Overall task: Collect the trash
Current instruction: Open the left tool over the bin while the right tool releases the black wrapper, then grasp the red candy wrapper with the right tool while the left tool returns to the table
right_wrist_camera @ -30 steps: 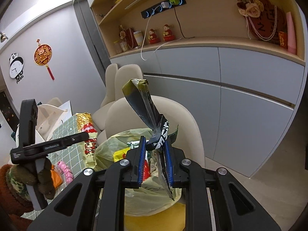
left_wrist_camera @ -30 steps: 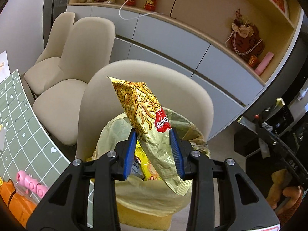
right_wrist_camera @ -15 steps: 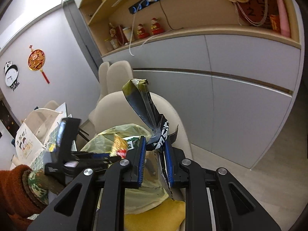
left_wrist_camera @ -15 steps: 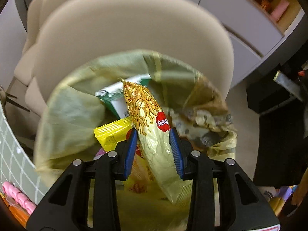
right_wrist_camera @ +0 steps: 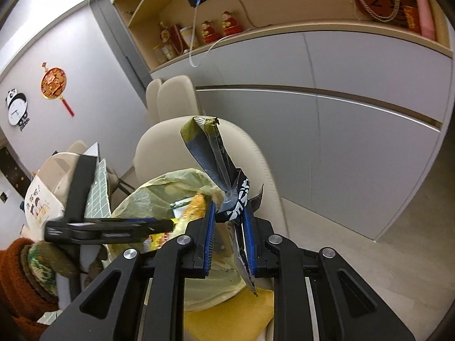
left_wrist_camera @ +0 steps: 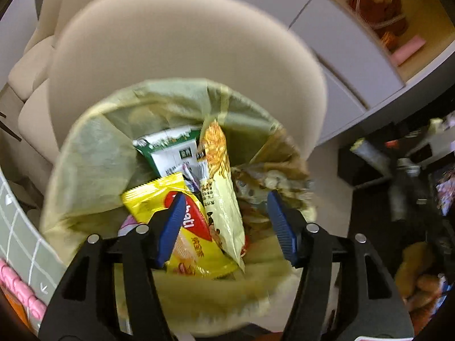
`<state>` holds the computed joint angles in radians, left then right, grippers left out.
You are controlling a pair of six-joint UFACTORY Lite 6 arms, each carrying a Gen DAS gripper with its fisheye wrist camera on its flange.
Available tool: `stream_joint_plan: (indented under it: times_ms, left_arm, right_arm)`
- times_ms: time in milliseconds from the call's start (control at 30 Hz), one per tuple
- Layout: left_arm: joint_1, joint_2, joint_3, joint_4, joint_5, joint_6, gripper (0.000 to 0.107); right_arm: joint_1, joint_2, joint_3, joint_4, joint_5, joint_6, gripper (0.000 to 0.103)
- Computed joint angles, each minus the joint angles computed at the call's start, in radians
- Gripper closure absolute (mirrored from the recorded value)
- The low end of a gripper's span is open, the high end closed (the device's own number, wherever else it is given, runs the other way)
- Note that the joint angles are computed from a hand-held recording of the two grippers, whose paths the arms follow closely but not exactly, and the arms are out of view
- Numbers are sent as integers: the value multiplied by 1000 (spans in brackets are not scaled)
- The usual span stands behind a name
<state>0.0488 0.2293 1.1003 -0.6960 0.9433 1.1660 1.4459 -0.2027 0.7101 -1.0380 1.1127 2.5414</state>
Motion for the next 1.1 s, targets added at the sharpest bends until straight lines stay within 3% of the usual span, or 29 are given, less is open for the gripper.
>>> stream_joint_plan:
  times_ms: [267,500,667,767,800,1100]
  left_arm:
    - [318,-188,15,-82,118,200,45]
    - [517,-104,161,-49,249,215,45]
    - [643,-26,247,-17,303,242,45]
    - [716,61,335,3,344,231,45]
    - [736,92,367,10,356,220,45]
    - [888,346,674,46,466,240,45]
  right_arm:
    - [-195,156,114,-144,-268,-76,84]
    - [-349,390,323,-141,-454,-245,84]
    - [-382,524,452,-31,-458,-372,82]
    - [-368,566,488,-12,-454,-374,63]
    - [-354,576,497,-24,-447,-354,61]
    - [-226,748,785,53,-254,-389,58]
